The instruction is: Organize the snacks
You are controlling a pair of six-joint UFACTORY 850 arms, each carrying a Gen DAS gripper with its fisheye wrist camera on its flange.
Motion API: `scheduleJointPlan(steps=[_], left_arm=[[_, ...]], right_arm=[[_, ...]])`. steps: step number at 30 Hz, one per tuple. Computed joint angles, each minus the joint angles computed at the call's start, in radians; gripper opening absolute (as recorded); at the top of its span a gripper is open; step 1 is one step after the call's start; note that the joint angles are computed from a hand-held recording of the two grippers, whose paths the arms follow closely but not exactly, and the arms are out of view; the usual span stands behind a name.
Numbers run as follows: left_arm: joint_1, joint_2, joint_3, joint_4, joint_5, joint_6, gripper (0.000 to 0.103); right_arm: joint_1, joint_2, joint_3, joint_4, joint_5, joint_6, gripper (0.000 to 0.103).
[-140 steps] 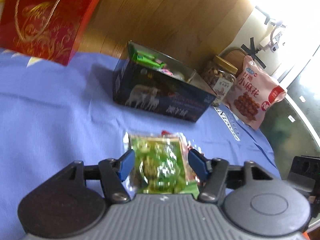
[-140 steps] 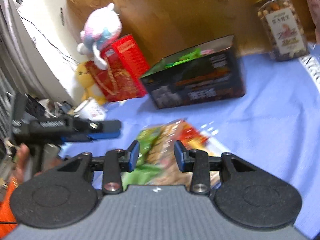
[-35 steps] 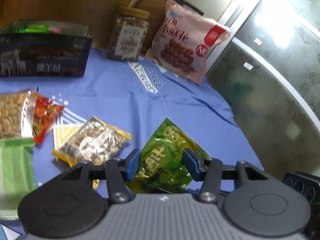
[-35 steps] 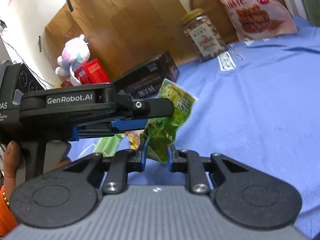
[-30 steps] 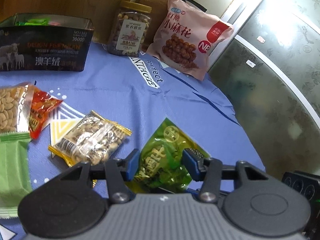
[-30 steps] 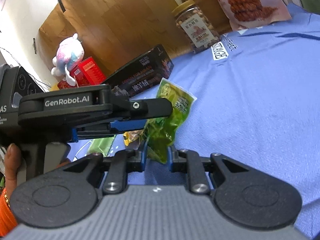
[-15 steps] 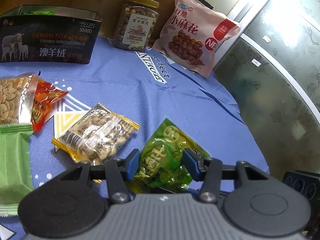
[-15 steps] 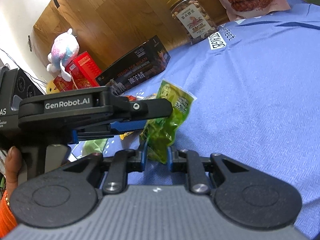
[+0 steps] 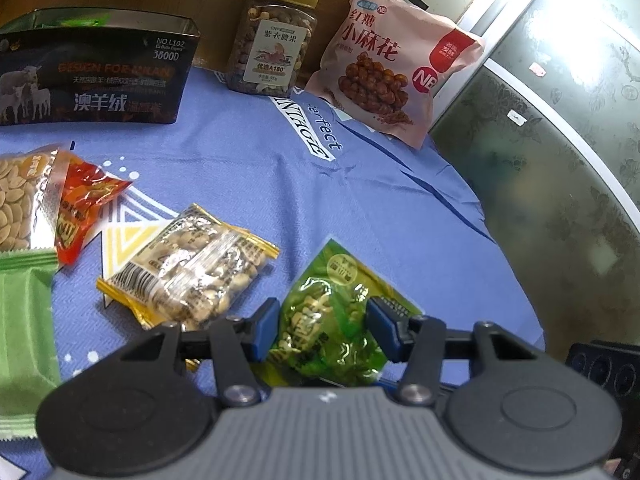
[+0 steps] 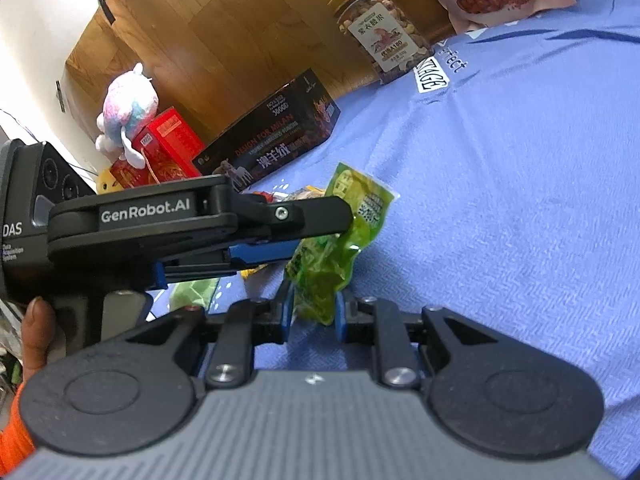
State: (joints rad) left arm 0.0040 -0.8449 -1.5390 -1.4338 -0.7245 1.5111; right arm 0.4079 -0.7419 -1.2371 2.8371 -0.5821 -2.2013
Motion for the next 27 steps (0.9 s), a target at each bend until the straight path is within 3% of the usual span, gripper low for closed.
scheduleJointPlan(steps=[9,18,24,27], left_arm=[[0.003,0.004,0.013,-0.025,-0.002,0.03,0.048],[0.025,-0.034,-0.056,0.003,0.023,-0.003,0.047],[0.016,-0.067,-0.116,0.045,0.024,-0.008,0.046],[0.026,-0.05,-0.094,-0.019,0.015,0.056,0.047]], right_arm=[[-0.012,-0.004,0.019,-0.028,-0.066,0.066,0.023],[0.001,-0.043,-0.083,-0.085,0.022,0.095,0.024],[0.01,-0.083,-0.152,-0.218,0.018,0.221,0.029],[0.025,-0.069,-0.135,-0.171,0.03,0.149,0.03]])
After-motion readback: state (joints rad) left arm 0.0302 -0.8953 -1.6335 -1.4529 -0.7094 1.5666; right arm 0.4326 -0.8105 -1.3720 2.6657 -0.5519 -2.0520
